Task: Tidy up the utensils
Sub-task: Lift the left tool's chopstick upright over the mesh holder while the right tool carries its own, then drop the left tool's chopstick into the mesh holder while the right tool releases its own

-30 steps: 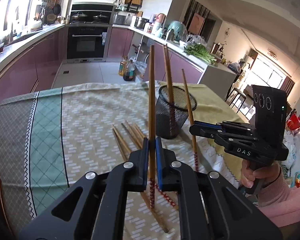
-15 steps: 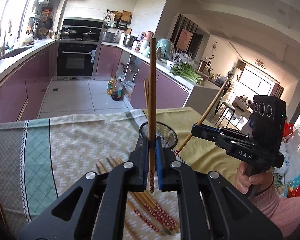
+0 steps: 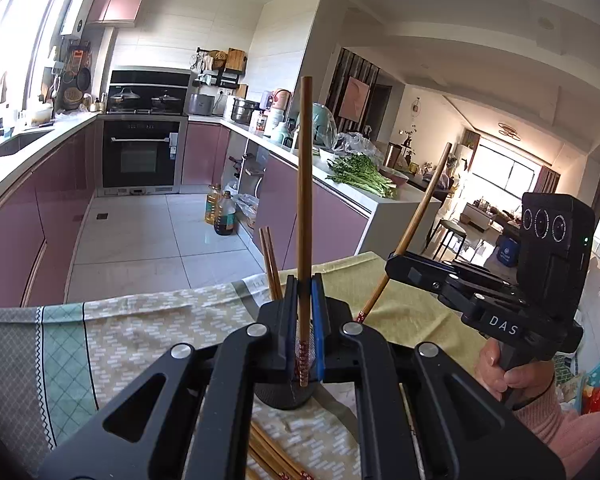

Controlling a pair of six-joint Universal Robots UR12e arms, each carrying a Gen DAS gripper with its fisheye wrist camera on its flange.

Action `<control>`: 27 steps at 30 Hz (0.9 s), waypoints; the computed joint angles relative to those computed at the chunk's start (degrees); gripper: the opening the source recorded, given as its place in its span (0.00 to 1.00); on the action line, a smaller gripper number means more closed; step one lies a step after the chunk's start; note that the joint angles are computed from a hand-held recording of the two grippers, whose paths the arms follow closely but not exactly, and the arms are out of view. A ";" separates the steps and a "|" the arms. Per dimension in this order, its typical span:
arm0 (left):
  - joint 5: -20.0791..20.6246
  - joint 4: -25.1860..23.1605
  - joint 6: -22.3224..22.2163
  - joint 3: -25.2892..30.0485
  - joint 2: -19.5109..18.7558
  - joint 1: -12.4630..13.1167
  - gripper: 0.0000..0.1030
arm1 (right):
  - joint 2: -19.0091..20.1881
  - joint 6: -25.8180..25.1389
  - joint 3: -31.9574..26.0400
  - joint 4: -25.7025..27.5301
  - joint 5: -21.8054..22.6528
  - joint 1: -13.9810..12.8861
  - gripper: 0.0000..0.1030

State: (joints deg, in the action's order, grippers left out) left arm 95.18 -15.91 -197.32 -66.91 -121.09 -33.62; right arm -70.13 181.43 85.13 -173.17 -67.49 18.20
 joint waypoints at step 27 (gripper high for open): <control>-3.31 -15.63 2.07 5.40 -4.54 0.55 0.07 | 3.62 -5.02 -5.01 17.00 -4.70 1.47 0.05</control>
State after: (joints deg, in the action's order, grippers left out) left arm 91.87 -31.54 -195.25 -61.51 -125.63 -33.07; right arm -66.51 176.41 80.12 -156.18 -72.19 19.68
